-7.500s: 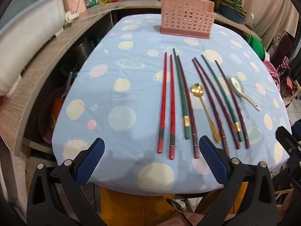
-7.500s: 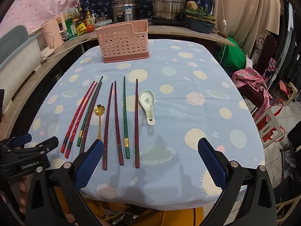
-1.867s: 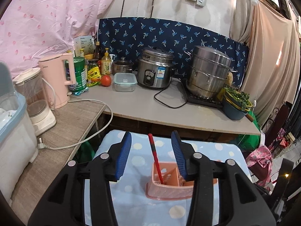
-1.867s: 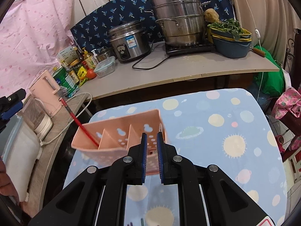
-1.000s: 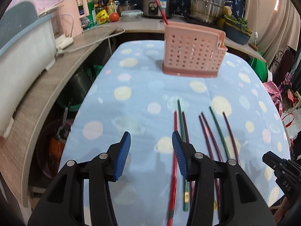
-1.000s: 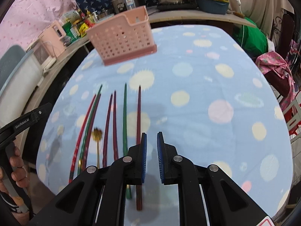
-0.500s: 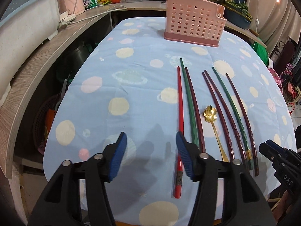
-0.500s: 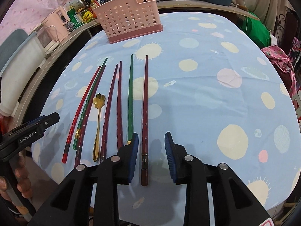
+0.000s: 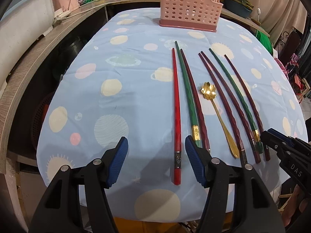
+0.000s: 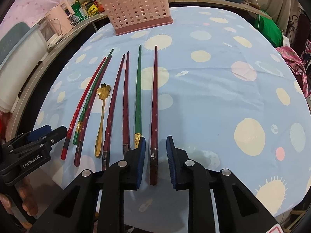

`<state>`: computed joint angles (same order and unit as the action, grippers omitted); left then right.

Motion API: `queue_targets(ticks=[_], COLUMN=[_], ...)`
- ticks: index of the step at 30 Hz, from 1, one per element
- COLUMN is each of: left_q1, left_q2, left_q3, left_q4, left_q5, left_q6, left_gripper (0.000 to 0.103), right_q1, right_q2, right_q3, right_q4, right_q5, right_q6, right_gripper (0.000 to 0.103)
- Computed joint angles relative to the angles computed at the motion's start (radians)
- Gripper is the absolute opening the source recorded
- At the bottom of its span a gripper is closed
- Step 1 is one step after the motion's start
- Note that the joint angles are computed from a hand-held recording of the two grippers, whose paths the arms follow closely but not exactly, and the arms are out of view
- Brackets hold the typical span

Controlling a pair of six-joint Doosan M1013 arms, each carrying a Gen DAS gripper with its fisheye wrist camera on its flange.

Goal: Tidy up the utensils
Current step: 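Grasp another red chopstick with the left tool while the right tool grasps a dark red chopstick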

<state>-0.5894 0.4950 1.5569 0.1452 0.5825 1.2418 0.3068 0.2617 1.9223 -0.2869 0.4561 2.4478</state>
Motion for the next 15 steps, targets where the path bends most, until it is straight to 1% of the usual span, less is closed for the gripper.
queue_targets(ticks=[12, 14, 15], left_q1=[-0.002, -0.003, -0.003], left_q2=[-0.001, -0.002, -0.003], left_q3=[0.013, 0.016, 0.017], left_q4=[-0.033, -0.039, -0.039], left_q5=[0.016, 0.018, 0.02], left_q6=[0.031, 0.037, 0.038], left_gripper=[0.057, 0.052, 0.052], right_q1=[0.01, 0.011, 0.012], right_q2=[-0.001, -0.001, -0.001], right_q3=[0.004, 0.006, 0.006], right_q4=[-0.052, -0.06, -0.063], right_q5=[0.007, 0.007, 0.008], right_q6=[0.035, 0.041, 0.042], right_gripper=[0.011, 0.011, 0.011])
